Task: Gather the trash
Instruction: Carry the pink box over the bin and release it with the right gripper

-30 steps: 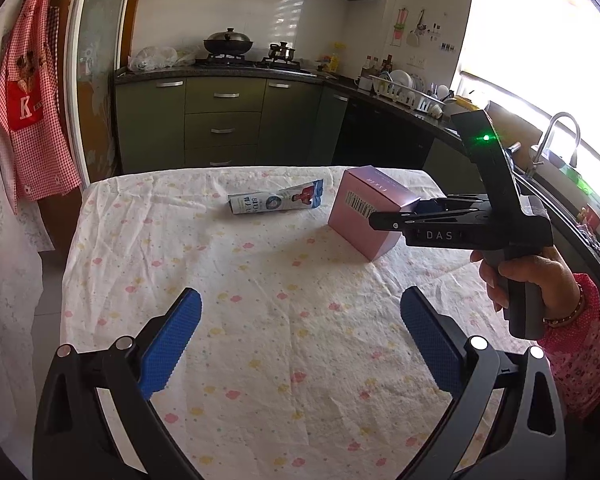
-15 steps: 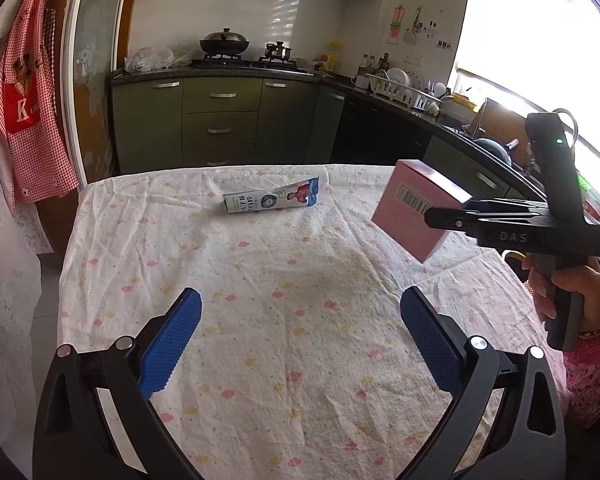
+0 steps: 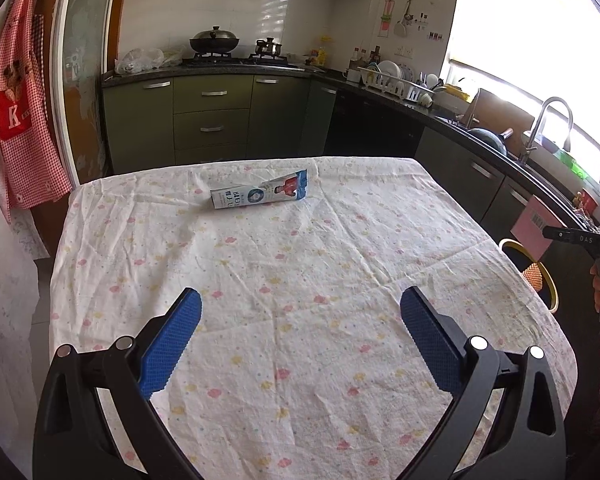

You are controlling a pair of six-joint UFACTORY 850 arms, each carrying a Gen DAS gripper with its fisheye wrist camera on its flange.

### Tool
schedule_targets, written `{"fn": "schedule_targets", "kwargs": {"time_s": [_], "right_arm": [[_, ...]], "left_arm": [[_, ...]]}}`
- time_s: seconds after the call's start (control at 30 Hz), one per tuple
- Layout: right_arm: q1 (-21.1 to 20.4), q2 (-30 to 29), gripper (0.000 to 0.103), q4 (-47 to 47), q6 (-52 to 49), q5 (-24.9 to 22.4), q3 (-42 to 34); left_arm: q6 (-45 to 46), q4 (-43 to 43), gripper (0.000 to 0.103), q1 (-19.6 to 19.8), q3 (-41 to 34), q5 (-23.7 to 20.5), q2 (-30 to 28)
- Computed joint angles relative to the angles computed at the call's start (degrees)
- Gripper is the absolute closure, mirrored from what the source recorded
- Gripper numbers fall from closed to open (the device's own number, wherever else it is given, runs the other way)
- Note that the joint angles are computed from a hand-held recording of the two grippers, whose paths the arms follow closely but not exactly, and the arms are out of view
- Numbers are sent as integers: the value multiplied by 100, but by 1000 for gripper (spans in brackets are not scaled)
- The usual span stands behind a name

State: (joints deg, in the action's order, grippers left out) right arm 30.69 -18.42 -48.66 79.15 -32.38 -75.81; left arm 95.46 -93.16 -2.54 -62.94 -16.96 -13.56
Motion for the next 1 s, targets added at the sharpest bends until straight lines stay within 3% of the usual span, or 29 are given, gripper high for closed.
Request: {"fn": "schedule_targets", "kwargs": {"time_s": [0.2, 0.27, 0.4, 0.57, 0.8, 1.0], "right_arm": [[-592, 5, 51, 257, 173, -373, 500], [-659, 5, 42, 99, 504, -627, 607], [-584, 298, 41, -311, 1273, -648, 951], [-197, 461, 39, -681, 1502, -1036, 1038], [187, 563, 37, -1003, 1514, -553, 993], [382, 495, 37, -1140, 1306, -208, 777]], "left_arm": [[-23, 77, 5, -46, -27, 61, -45], [-30, 91, 5, -54, -35, 60, -57], [-159, 246, 5, -71, -65, 71, -90], [-253, 424, 5, -119, -71, 94, -102], [-600, 839, 5, -179, -136, 121, -172], [-1970, 2390, 5, -123, -436, -291, -235]]}}
